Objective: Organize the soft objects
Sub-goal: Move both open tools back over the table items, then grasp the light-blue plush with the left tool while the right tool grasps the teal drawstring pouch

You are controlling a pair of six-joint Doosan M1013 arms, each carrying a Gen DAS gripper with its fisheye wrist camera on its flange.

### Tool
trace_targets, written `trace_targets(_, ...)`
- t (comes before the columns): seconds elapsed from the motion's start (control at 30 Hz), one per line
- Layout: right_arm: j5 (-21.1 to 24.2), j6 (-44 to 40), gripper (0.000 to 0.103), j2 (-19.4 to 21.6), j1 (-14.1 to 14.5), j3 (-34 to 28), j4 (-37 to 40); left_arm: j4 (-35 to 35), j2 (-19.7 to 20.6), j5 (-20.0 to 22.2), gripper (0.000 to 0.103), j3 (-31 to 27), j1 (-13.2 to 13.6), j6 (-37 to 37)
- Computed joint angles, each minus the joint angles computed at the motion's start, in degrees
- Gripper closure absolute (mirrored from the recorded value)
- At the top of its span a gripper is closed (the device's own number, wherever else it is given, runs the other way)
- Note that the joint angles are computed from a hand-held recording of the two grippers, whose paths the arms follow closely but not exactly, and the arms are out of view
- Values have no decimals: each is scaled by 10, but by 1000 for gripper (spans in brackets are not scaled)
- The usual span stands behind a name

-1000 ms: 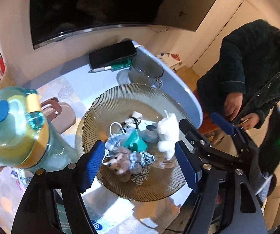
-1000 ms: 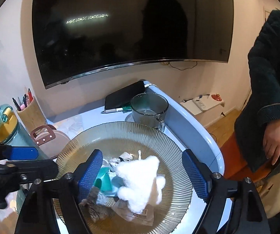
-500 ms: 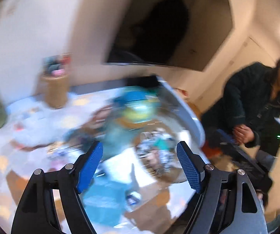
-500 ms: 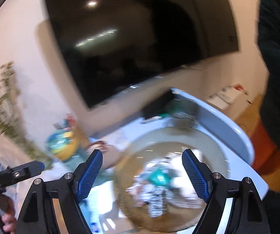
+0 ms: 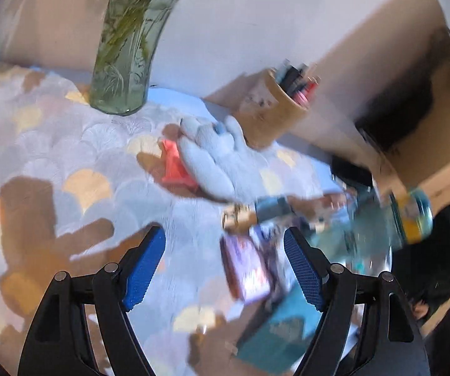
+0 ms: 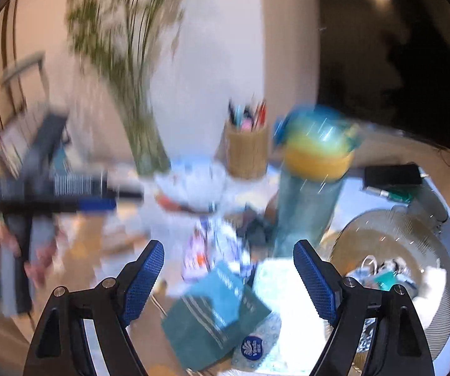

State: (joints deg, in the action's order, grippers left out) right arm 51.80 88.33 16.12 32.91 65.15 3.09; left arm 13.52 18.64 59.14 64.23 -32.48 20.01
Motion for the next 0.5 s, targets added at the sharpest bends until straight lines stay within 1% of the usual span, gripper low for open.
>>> trace_targets(0.03, 12, -8, 20, 5, 2, 1, -4, 1, 5, -9, 26, -2, 5, -3)
trace_targets(0.1, 22, -13, 20, 10, 5, 6, -15, 3, 16, -15, 26, -9, 13, -1)
trace_targets(0.13, 25, -9, 20, 11, 6, 9, -27, 7, 25, -9, 26, -17, 17, 1)
trace_targets(0.23, 21, 23, 20, 13, 7, 17, -56, 31, 54, 37, 27, -46, 23, -3)
trace_targets(0.3, 18, 47, 19, 13, 5, 23, -61, 31, 61, 36, 29, -46, 29, -12)
trace_targets(0.33, 19, 52, 19, 13, 4, 24, -60, 31, 62, 28, 32, -43, 30, -19)
trace_targets(0.43, 21, 37, 22, 14, 8, 26, -70, 32, 64, 20, 52, -41, 30, -15)
trace_targets(0.5, 29, 15, 31, 16, 11, 24, -68, 25, 62, 10, 71, -38, 30, -5)
